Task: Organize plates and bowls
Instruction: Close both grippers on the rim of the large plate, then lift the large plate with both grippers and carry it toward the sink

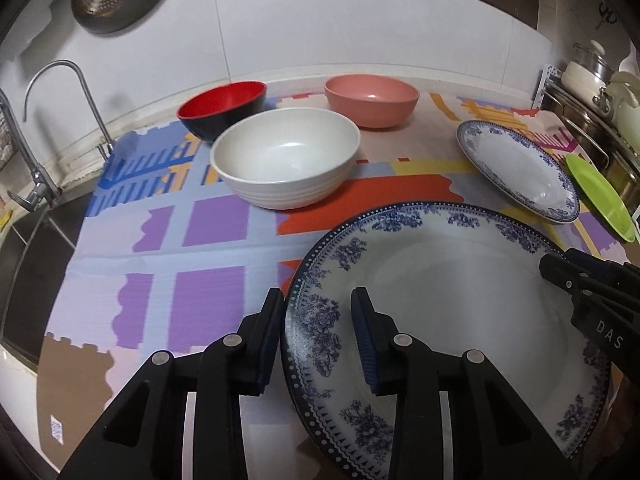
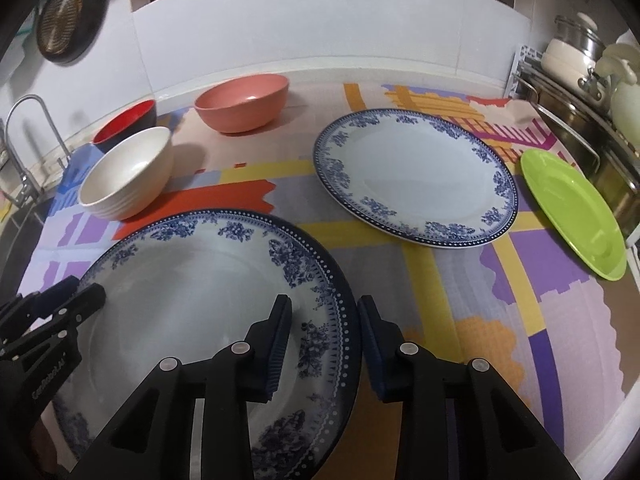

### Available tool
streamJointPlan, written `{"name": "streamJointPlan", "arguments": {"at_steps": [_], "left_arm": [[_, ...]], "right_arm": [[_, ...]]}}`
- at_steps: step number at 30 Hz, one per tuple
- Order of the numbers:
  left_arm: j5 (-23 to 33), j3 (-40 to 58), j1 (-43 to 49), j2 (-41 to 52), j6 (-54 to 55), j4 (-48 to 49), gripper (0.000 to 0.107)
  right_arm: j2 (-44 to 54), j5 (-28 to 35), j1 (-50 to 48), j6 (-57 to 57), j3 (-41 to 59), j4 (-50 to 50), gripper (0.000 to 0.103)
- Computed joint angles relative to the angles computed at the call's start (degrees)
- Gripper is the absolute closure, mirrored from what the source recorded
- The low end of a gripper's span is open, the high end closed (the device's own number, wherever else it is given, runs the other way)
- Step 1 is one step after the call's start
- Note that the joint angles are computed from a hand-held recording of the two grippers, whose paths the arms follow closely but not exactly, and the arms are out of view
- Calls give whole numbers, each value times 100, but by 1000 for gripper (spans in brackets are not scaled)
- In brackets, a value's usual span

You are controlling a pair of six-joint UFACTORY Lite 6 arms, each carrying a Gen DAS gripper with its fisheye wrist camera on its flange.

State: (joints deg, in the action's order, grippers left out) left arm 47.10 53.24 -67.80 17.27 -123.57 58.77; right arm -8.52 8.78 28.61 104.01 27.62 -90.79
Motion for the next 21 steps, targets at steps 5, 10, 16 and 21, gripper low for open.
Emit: {"name": "streamJointPlan", "arguments": {"at_steps": [5,10,16,21], "left_arm": [[259,-522,-311,-516,-226,-135,72],[622,-1106,-659,-1126,-464,-428,72],[1072,-1837,-1089,-1914,-765,-830,72],[1351,-2458,-1328,-2588,-958,-1149,72]], "right_arm": [[-387,384,550,-889,-128,1169,68],[-499,728,1220,-925,-101,1568,68],[-313,1061,2073,-510,141,1552,68],[83,1305,2714,-78,497,1420,68]]}}
